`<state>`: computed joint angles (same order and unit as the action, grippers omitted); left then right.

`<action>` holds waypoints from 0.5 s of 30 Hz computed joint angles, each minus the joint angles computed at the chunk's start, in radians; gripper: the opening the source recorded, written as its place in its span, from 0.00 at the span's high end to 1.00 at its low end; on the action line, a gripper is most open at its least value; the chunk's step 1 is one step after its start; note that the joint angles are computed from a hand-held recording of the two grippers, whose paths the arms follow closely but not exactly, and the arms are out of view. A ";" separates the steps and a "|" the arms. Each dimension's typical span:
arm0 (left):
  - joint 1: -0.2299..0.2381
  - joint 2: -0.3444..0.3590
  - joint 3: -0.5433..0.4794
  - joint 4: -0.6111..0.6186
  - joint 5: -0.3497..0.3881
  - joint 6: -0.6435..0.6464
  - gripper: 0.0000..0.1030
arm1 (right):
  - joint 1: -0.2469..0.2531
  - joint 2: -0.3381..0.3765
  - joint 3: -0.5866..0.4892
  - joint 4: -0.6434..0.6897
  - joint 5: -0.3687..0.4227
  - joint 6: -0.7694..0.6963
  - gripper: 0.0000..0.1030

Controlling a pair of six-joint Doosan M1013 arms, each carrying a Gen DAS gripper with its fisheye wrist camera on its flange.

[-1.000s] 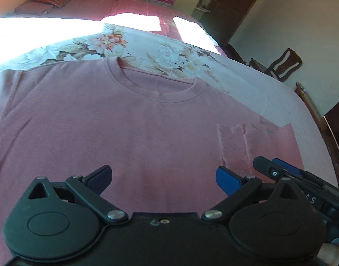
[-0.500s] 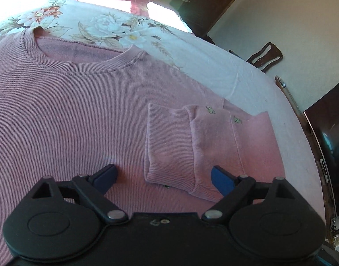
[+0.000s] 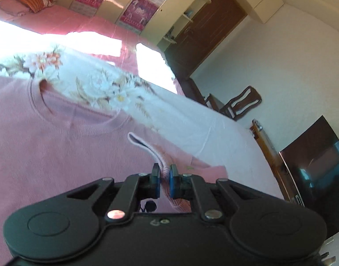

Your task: Fold small clothes

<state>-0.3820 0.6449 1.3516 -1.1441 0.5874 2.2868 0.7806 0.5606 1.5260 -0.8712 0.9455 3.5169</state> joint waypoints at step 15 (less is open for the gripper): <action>0.086 -0.022 0.051 0.375 -0.215 -0.360 0.94 | -0.029 0.044 -0.055 -0.004 -0.057 -0.071 0.91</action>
<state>-0.2959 0.6229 1.4023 -0.7687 0.3725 1.9272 0.7518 0.6043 1.4711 -0.8750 0.8886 3.4457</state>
